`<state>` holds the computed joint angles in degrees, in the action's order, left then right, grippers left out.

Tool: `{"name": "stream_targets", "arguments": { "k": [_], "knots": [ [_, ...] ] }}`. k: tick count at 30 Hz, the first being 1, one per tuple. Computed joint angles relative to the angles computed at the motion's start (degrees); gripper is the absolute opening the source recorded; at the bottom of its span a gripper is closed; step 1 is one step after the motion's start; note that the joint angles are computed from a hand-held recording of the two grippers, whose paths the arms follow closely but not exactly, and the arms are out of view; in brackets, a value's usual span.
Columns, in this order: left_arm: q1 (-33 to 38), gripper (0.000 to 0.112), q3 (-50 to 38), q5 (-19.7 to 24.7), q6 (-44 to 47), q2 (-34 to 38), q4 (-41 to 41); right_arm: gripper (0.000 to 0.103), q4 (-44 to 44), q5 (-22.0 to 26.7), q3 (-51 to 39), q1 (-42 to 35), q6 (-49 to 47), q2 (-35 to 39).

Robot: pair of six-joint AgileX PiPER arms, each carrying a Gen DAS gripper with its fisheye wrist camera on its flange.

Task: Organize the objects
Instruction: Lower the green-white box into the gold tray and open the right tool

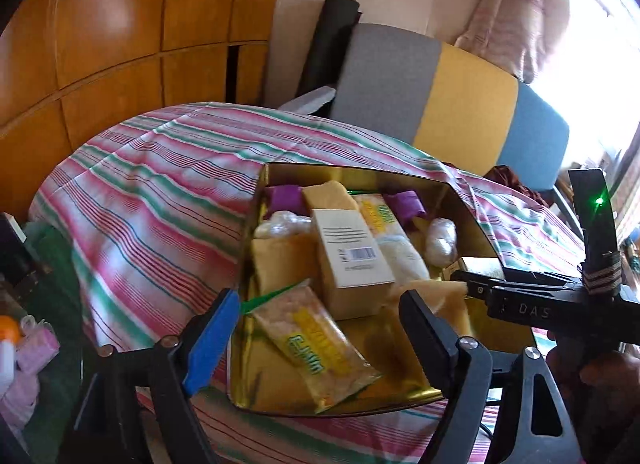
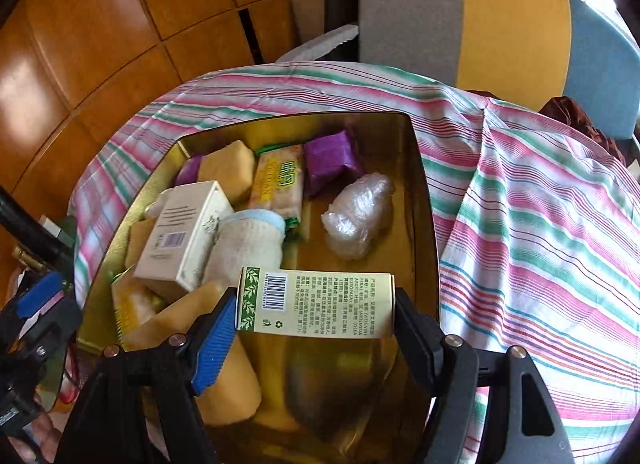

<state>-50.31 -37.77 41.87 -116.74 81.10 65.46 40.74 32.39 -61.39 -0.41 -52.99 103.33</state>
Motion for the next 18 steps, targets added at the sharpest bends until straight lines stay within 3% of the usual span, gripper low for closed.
{"name": "stream_targets", "arguments": {
  "k": [7,14,18],
  "knots": [
    [-0.2,0.09,0.0,0.6,-0.5,0.2,-0.6,0.084,-0.4,-0.3,-0.4,-0.6,2.1,0.0],
    [-3.3,0.099,-2.7,7.2,0.3,1.4,-1.9,0.084,5.3,-0.8,5.5,-3.0,-4.1,-6.2],
    [-5.2,0.103,-4.2,11.0,0.5,1.6,-2.4,0.084,8.1,-4.0,11.0,-3.5,-6.5,-11.4]
  ]
}}
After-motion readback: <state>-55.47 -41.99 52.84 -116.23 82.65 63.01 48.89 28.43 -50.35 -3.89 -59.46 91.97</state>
